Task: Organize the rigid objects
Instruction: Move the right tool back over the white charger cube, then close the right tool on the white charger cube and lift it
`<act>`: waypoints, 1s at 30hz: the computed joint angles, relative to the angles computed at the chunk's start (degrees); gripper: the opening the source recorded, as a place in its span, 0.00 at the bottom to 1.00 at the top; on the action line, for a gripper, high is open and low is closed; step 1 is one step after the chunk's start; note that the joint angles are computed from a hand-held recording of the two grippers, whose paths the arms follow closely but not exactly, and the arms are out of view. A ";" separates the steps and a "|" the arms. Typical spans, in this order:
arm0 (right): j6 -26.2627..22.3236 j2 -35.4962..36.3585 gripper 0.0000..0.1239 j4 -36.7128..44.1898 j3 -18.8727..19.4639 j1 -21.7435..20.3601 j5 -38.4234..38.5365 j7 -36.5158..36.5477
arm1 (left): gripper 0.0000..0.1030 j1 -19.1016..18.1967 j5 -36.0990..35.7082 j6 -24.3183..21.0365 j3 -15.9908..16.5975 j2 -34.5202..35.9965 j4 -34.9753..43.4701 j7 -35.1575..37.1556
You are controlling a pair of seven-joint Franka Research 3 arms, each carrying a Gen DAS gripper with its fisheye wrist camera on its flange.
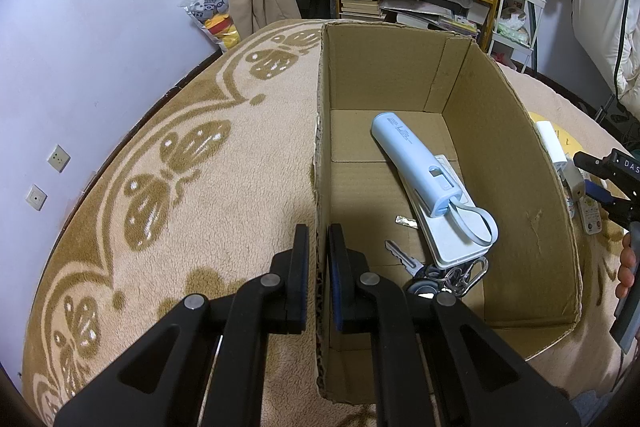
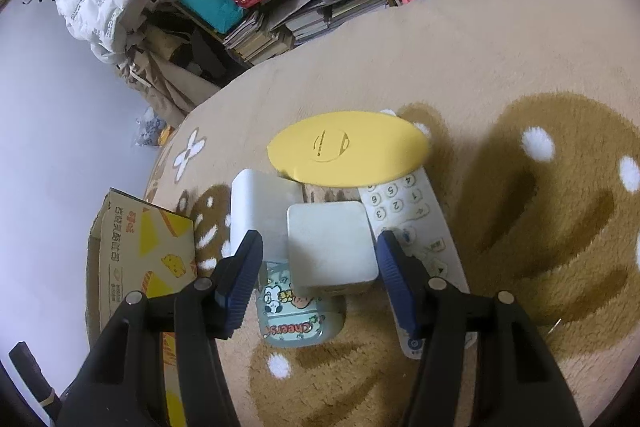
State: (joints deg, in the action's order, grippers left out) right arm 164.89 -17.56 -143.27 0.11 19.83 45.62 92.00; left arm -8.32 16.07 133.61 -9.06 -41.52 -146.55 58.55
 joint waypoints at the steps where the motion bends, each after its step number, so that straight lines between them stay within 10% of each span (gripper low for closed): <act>1: -0.02 0.03 0.51 -0.02 0.27 -0.24 -0.55 0.44 | 0.09 -0.01 0.01 0.00 0.01 0.00 0.00 -0.01; 30: 0.75 -5.11 0.38 -3.33 12.19 -12.87 -39.71 33.22 | 0.10 -0.05 0.28 -0.11 -0.02 0.06 0.11 -0.10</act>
